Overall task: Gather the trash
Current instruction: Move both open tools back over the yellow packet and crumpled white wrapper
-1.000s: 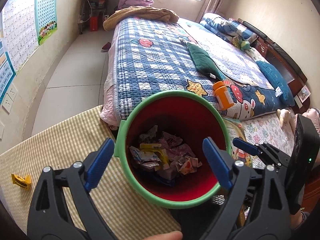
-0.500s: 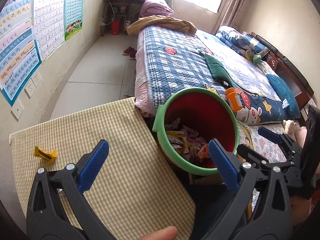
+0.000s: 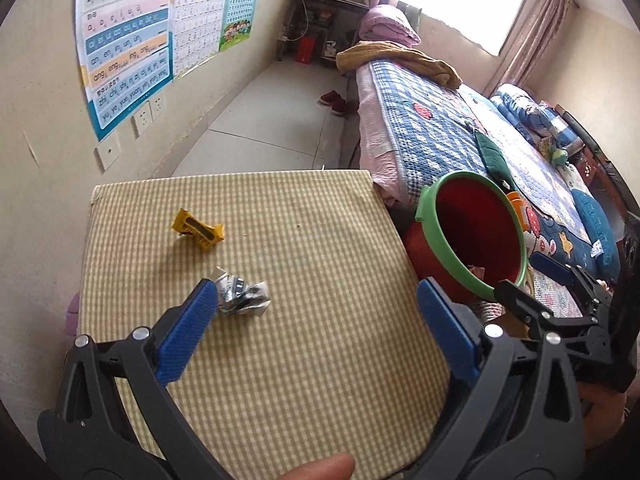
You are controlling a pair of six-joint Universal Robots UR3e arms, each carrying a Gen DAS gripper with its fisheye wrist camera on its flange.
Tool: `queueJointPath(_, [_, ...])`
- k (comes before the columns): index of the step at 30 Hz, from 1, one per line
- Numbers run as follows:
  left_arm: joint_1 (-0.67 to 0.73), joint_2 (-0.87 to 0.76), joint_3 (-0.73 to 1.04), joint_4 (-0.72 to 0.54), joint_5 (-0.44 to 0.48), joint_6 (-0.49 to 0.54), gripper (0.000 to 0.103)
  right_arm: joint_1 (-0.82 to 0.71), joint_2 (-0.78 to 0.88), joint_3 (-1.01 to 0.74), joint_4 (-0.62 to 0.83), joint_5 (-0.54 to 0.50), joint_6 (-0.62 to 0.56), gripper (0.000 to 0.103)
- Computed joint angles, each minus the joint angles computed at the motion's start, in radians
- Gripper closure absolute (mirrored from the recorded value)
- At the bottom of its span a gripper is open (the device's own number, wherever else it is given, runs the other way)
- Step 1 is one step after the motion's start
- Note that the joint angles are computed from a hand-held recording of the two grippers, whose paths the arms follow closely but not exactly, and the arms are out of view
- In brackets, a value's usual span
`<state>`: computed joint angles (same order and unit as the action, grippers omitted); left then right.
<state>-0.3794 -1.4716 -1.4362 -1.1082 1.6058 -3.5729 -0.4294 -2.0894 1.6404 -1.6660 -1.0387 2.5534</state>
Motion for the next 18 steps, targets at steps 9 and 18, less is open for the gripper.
queueJointPath(9, [0.275, 0.371, -0.3, -0.08, -0.117, 0.091, 0.006, 0.415, 0.103, 0.03, -0.217, -0.192, 0.227, 0.007])
queueJointPath(18, [0.781, 0.753, -0.412, -0.424, -0.395, 0.419, 0.006, 0.702, 0.215, 0.024, -0.327, -0.345, 0.385, 0.007])
